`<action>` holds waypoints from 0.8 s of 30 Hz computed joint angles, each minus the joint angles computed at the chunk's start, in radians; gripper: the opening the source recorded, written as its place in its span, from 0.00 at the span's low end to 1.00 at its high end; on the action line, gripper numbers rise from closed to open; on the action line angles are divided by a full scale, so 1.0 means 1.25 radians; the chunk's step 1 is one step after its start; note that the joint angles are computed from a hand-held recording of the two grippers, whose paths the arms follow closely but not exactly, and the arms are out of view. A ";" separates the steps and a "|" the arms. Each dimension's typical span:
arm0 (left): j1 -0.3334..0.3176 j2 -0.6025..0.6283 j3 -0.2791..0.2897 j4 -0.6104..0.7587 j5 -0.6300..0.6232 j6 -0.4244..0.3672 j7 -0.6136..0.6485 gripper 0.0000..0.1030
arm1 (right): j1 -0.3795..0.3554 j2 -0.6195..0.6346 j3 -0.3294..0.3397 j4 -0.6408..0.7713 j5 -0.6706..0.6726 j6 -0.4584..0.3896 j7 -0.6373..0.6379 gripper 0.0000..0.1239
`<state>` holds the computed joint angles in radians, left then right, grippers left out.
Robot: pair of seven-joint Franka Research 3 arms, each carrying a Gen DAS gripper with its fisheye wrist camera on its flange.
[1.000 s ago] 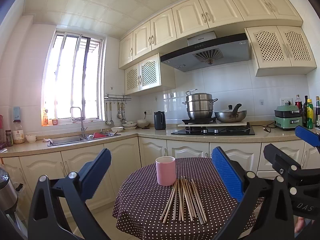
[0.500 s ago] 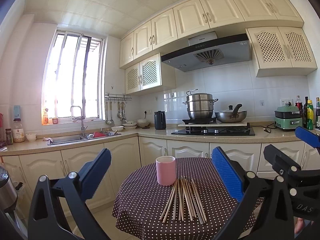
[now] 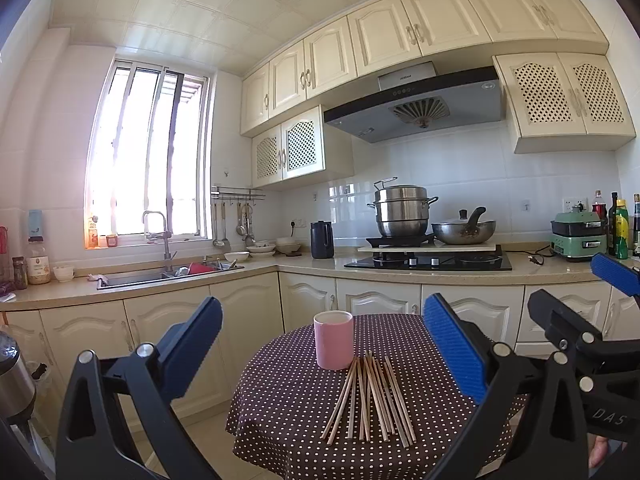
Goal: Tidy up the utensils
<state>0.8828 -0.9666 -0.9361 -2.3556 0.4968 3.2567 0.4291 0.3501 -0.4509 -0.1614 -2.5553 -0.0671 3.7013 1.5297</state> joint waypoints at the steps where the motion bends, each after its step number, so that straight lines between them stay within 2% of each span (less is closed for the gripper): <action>1: 0.001 0.000 -0.001 -0.001 -0.001 0.001 -0.001 0.96 | -0.004 0.000 0.006 -0.001 0.005 0.001 -0.002 0.78; 6: 0.006 0.001 -0.001 -0.006 -0.005 0.008 0.002 0.96 | -0.001 0.015 0.001 0.010 -0.001 0.007 0.005 0.78; 10: 0.020 0.008 -0.012 0.003 -0.007 0.002 0.002 0.96 | 0.029 0.036 -0.038 0.026 -0.048 -0.001 0.047 0.78; 15: 0.045 0.028 -0.037 0.029 0.004 -0.032 0.002 0.96 | -0.017 0.070 0.018 0.044 -0.008 0.001 0.031 0.78; 24: 0.082 0.095 -0.065 0.082 0.046 -0.079 -0.014 0.96 | 0.062 0.124 -0.088 0.133 -0.160 -0.092 0.160 0.78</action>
